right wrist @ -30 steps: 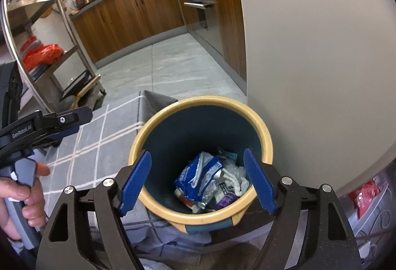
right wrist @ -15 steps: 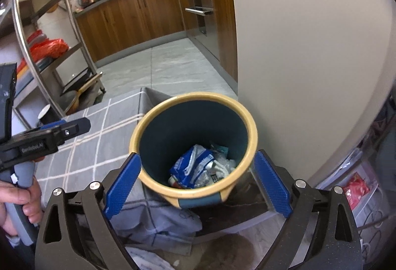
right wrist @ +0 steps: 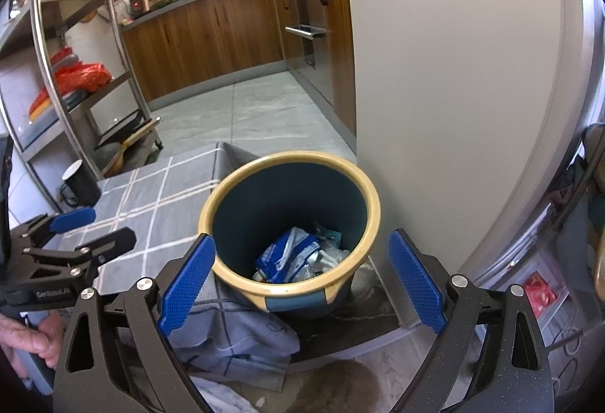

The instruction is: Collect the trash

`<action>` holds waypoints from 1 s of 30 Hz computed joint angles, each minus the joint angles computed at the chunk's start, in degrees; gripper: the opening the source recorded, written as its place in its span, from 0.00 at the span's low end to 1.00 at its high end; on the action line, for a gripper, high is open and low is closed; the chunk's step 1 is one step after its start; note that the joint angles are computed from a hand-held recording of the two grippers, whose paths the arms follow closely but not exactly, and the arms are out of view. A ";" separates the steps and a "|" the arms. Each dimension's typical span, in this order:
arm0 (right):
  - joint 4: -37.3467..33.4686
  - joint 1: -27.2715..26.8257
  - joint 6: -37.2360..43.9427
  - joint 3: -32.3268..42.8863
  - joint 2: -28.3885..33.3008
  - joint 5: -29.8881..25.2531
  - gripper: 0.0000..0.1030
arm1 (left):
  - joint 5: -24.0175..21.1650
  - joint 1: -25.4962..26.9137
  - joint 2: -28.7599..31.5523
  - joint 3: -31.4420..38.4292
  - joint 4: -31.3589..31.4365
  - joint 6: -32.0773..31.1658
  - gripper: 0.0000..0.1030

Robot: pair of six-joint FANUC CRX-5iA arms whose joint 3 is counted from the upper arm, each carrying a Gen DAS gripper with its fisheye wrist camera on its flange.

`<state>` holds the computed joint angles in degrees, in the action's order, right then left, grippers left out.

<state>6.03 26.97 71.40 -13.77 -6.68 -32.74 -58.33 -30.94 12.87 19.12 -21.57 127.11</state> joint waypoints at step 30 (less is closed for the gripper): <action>-1.60 -0.03 0.19 1.09 0.55 0.08 0.91 | -0.77 -0.19 0.77 0.47 -0.38 0.35 0.94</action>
